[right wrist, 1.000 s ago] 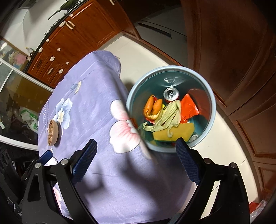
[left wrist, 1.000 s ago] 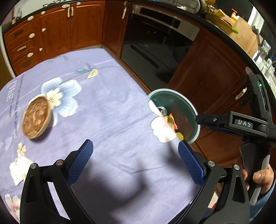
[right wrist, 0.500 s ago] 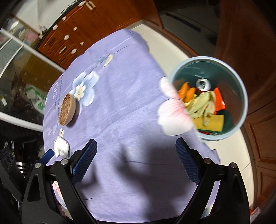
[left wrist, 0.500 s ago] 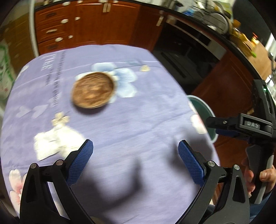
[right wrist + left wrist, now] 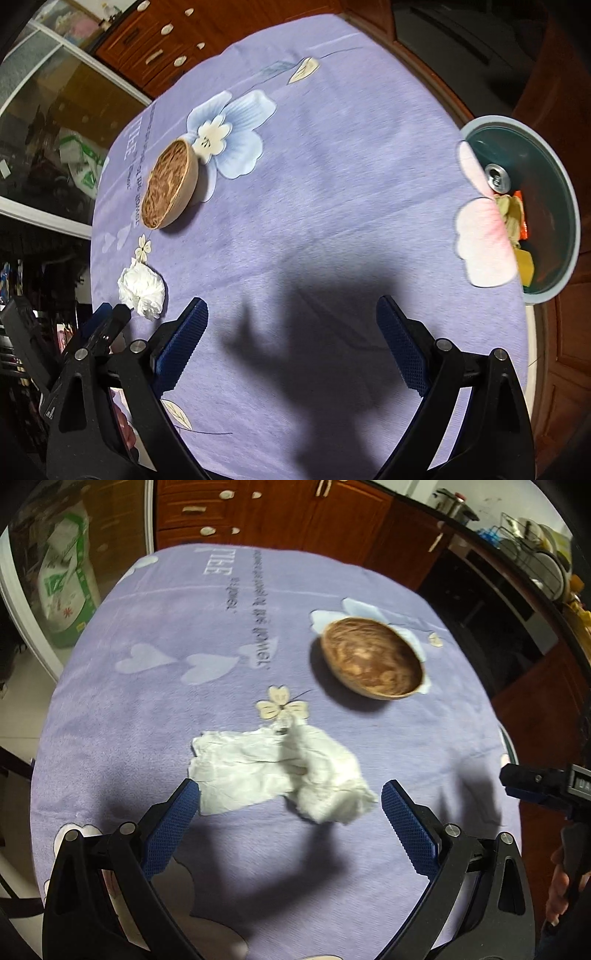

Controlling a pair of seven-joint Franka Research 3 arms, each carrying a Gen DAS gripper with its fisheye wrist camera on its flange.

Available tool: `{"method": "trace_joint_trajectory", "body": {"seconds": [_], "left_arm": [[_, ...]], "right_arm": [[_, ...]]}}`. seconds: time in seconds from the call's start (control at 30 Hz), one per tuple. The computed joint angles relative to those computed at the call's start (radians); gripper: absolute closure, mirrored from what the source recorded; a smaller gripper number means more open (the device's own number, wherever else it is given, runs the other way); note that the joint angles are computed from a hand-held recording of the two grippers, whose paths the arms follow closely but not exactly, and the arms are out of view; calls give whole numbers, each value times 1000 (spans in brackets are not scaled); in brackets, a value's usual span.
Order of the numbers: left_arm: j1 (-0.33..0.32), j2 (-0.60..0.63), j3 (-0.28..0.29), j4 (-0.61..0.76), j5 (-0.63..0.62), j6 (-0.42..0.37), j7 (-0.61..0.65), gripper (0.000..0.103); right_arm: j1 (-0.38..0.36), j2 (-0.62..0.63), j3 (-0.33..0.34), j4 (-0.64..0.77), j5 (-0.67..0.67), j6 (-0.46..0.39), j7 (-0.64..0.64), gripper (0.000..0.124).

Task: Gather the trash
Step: 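Move both tools back toward the white tissue and coconut shell on the table, then grasp the white tissue with the left tool while the right tool grasps the coconut shell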

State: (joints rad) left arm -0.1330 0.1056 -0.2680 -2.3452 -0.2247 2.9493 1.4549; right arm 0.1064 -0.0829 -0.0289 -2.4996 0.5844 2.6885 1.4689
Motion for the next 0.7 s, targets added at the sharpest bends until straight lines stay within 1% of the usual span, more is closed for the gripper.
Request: {"method": "trace_joint_trajectory", "body": {"seconds": [0.07, 0.2, 0.23, 0.37, 0.43, 0.5, 0.53, 0.57, 0.6, 0.63, 0.67, 0.7], "left_arm": [[-4, 19, 12, 13, 33, -9, -28, 4], [15, 57, -3, 42, 29, -31, -21, 4], [5, 63, 7, 44, 61, -24, -46, 4], [3, 90, 2, 66, 118, -16, -70, 4], [23, 98, -26, 68, 100, -1, -42, 4], [57, 105, -76, 65, 46, 25, 20, 5], [61, 106, -88, 58, 40, 49, 37, 16], [36, 104, -64, 56, 64, 59, 23, 23], [33, 106, -61, 56, 104, 65, 1, 38], [60, 108, -92, 55, 75, 72, 32, 57], [117, 115, -159, 62, -25, 65, 118, 68], [172, 122, -217, 68, -85, 58, 168, 79]], "right_arm": [[2, 18, 2, 16, -7, -4, 7, 36], [1, 48, 4, 43, -17, -13, 12, 36], [-1, 55, 4, 51, -16, -17, 10, 35], [-5, 83, 5, 75, -9, -27, 5, 36], [-7, 95, 6, 85, -4, -30, 2, 36], [-9, 106, 8, 94, -2, -33, 0, 36], [-9, 112, 9, 100, -1, -35, -2, 36], [-10, 121, 10, 109, 0, -39, -2, 36], [-10, 127, 11, 114, 1, -42, -3, 36], [-11, 132, 12, 119, 2, -44, -3, 36], [-10, 139, 14, 127, 0, -46, -3, 36], [-8, 144, 16, 132, -4, -44, -1, 36]]}}
